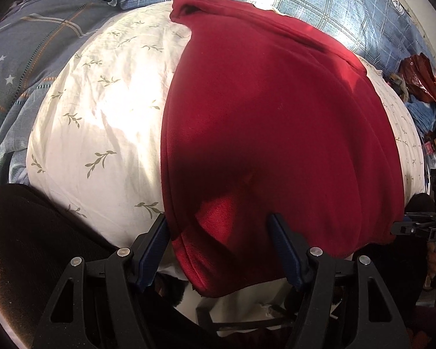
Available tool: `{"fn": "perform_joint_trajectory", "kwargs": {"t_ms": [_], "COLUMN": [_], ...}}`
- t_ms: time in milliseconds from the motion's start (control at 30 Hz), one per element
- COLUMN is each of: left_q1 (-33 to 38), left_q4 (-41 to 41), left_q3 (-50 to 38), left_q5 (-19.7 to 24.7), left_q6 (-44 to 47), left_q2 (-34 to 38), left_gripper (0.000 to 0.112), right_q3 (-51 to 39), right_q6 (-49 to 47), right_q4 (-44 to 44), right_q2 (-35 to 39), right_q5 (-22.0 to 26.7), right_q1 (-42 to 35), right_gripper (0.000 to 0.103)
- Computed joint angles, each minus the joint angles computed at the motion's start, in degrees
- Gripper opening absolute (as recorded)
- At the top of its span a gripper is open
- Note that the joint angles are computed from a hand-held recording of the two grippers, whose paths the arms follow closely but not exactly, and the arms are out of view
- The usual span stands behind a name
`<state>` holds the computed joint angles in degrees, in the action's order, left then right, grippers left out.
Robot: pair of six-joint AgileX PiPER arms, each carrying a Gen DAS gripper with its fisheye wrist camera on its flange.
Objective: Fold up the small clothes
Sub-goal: 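Grasp the strip's hem end with both grippers and lift it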
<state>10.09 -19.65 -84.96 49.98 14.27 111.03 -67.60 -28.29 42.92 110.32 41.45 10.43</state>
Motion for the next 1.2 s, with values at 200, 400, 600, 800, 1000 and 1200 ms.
{"fn": "perform_joint_trajectory", "kwargs": {"t_ms": [200, 400, 600, 800, 1000, 1200], "left_q1": [0.8, 2.9, 5.3, 7.8, 7.5, 5.4], "left_q4": [-1.2, -5.1, -10.5, -15.1, -15.4, -11.7], "left_q3": [1.9, 0.8, -3.5, -12.4, -21.2, -41.1], "left_q5": [-0.4, 3.0, 7.9, 8.6, 6.3, 7.4], "left_q6": [1.2, 2.5, 7.8, 8.3, 7.1, -0.2], "left_q2": [-1.2, -1.2, -3.0, -0.7, 3.2, 16.1], "left_gripper": [0.053, 0.013, 0.01, 0.01, 0.007, 0.006], "right_q3": [1.0, 1.6, 0.5, -4.0, -16.9, -39.1], "right_q6": [1.8, -5.6, -14.6, -17.1, -11.3, 3.0], "right_q4": [-1.7, 4.9, 16.3, 21.9, 17.7, 5.3], "right_q2": [-1.3, -3.9, -7.4, -6.6, -1.3, 10.1], "right_q5": [-2.3, -1.8, 1.3, -0.6, -3.6, -3.3], "right_q1": [1.6, 1.8, -0.6, -2.7, -3.2, -2.8], "right_gripper": [0.014, 0.012, 0.011, 0.011, 0.011, 0.011]}}
